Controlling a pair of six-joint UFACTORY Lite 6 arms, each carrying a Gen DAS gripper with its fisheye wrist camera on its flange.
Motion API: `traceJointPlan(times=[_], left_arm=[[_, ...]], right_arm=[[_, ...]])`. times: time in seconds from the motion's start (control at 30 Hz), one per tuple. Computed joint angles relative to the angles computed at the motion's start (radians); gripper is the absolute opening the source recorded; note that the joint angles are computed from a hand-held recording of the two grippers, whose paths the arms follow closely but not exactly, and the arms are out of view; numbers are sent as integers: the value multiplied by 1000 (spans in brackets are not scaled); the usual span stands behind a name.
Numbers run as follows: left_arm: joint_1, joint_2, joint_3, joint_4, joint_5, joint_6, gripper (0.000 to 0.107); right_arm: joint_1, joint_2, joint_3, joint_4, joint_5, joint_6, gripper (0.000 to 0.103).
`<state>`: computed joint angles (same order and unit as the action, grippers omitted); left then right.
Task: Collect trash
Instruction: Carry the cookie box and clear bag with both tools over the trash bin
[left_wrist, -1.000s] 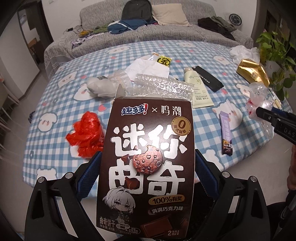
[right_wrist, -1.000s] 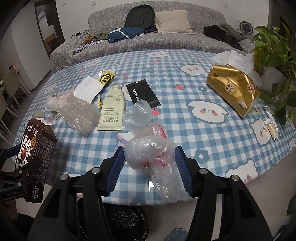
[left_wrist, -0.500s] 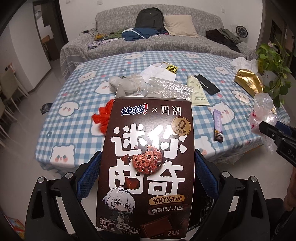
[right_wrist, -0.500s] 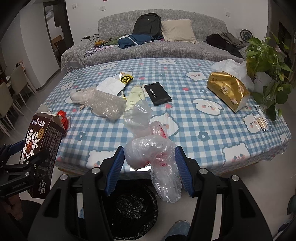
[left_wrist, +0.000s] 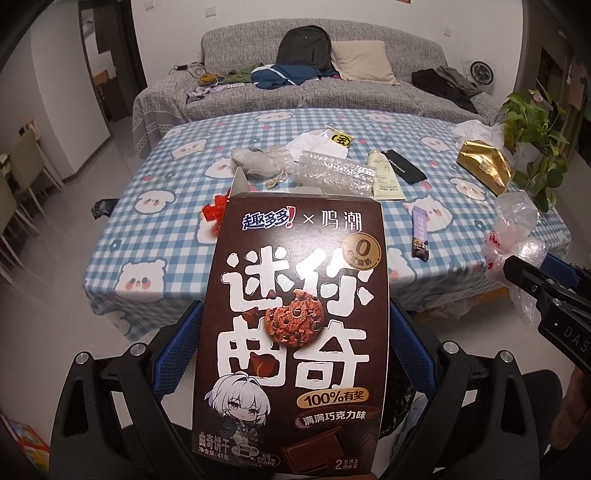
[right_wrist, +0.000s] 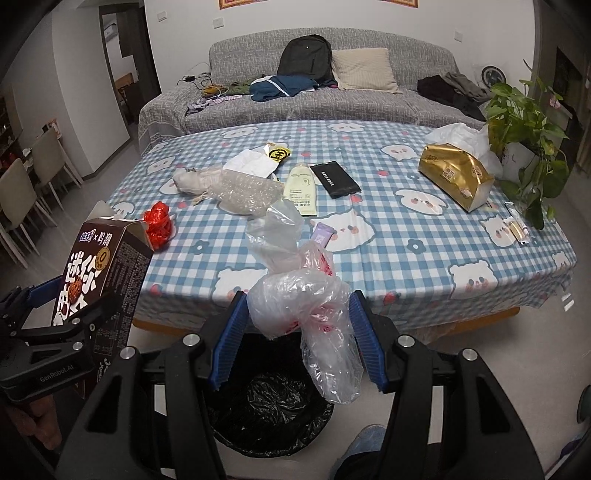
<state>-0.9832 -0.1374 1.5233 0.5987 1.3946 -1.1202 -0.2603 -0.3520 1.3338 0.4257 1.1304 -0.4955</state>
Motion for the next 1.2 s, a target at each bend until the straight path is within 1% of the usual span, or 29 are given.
traceJointPlan(times=[0.43,0.67,0.93,1.03,1.2], left_arm=[[-108,-108,-167,16,24,-137,92],[-118,-192,-301,-2,0,-181,92],[-90,-259,-444,-19,-81,-204,92],[-72,-276,-502,-27,-133,-210,92],[-27,-319,-637,-42,-261,-215,92]], right_arm=[[83,-166,-209,-46,-38,66,55],[153,-225,-299,-90,-76,123,55],[206,-239,-382,-116,-128,158,55],[236,-240,-427,-134,-163,181,55],[289,-229,-510,-167,-224,209,55]])
